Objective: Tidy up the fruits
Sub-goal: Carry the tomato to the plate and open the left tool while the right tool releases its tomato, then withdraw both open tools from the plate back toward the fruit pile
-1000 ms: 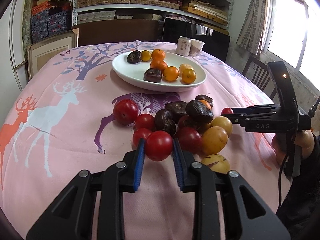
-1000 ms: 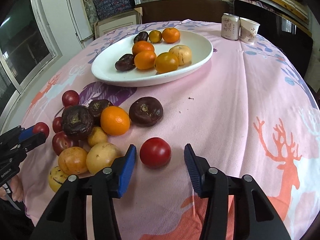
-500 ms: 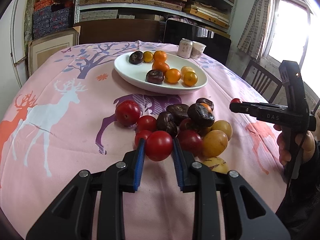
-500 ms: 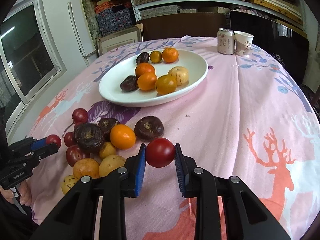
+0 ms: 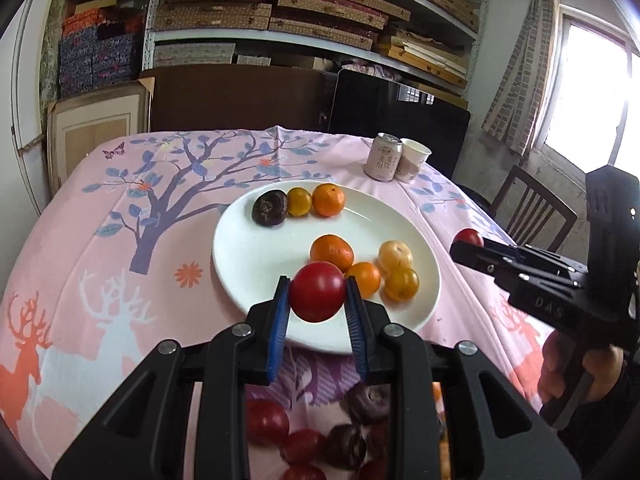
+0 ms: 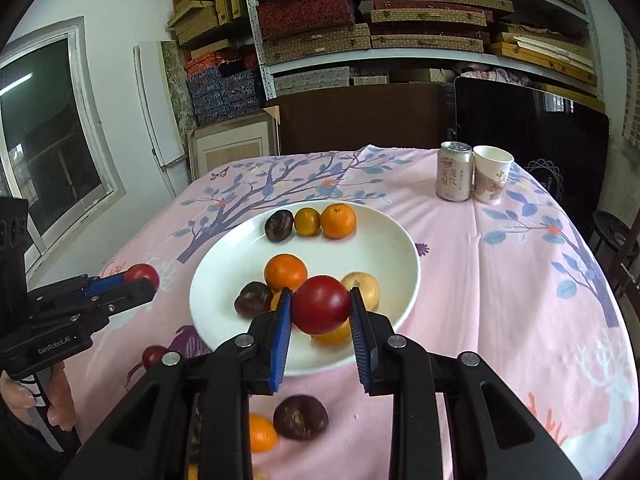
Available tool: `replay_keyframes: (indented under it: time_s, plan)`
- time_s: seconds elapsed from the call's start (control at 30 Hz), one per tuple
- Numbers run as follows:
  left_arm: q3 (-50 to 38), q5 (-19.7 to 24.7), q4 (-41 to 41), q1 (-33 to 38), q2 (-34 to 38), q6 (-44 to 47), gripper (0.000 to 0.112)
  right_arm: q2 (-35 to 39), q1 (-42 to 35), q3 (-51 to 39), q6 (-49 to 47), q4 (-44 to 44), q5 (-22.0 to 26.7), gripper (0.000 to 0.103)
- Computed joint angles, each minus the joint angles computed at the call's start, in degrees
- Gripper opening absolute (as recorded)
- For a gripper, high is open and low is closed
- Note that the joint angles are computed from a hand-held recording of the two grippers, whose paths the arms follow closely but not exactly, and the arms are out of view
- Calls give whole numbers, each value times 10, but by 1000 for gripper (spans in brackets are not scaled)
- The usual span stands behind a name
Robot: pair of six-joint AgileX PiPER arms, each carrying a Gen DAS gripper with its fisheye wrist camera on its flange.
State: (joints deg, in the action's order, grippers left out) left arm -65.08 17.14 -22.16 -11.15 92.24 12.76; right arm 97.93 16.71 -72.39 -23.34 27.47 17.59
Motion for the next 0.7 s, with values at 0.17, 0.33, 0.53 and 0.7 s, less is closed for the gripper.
replay_keyframes:
  time_s: [0.17, 0.33, 0.53, 0.7]
  plan:
    - [-88, 41, -33, 29, 99, 14, 27, 91, 25, -90, 115, -131, -5, 28]
    - [-113, 47, -34, 40, 137, 10, 33, 114, 35, -93, 168, -200, -37, 38]
    - [-58, 0, -104, 43, 97, 68, 63, 62, 13, -28, 18, -25, -58, 45]
    - [11, -7, -112, 40, 43, 92, 63, 4, -8, 51, -119, 124, -63, 57]
